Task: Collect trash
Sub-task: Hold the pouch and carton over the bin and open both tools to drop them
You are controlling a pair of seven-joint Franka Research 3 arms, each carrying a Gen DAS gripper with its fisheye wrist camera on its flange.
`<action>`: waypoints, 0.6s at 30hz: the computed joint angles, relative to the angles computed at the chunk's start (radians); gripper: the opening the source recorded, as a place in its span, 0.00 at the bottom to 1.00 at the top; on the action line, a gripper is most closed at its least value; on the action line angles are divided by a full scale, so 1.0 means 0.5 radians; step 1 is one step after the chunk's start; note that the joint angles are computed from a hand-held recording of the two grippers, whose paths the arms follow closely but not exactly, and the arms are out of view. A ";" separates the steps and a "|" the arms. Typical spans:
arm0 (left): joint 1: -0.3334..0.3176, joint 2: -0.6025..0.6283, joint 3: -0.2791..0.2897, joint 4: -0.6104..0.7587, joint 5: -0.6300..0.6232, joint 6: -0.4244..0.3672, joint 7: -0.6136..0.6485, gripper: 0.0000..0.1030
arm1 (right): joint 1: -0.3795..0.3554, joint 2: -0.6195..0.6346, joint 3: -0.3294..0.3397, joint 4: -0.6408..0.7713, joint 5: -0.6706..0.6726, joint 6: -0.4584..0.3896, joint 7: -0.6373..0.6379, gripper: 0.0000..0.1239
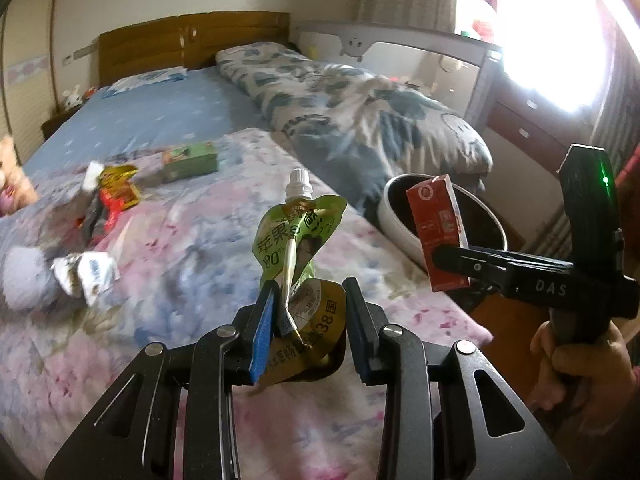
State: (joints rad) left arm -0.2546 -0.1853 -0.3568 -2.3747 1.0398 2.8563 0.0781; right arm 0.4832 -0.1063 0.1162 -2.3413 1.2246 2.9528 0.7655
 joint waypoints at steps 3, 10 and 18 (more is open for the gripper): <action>-0.018 0.058 -0.011 0.064 0.022 -0.007 0.020 0.30 | -0.012 -0.030 -0.014 -0.030 -0.006 0.020 0.013 0.45; -0.106 0.210 0.013 0.220 0.051 -0.043 0.087 0.30 | -0.040 -0.096 -0.065 -0.112 0.003 0.073 0.040 0.45; -0.215 0.357 0.068 0.389 0.042 -0.069 0.183 0.30 | -0.078 -0.137 -0.130 -0.156 -0.005 0.087 0.058 0.45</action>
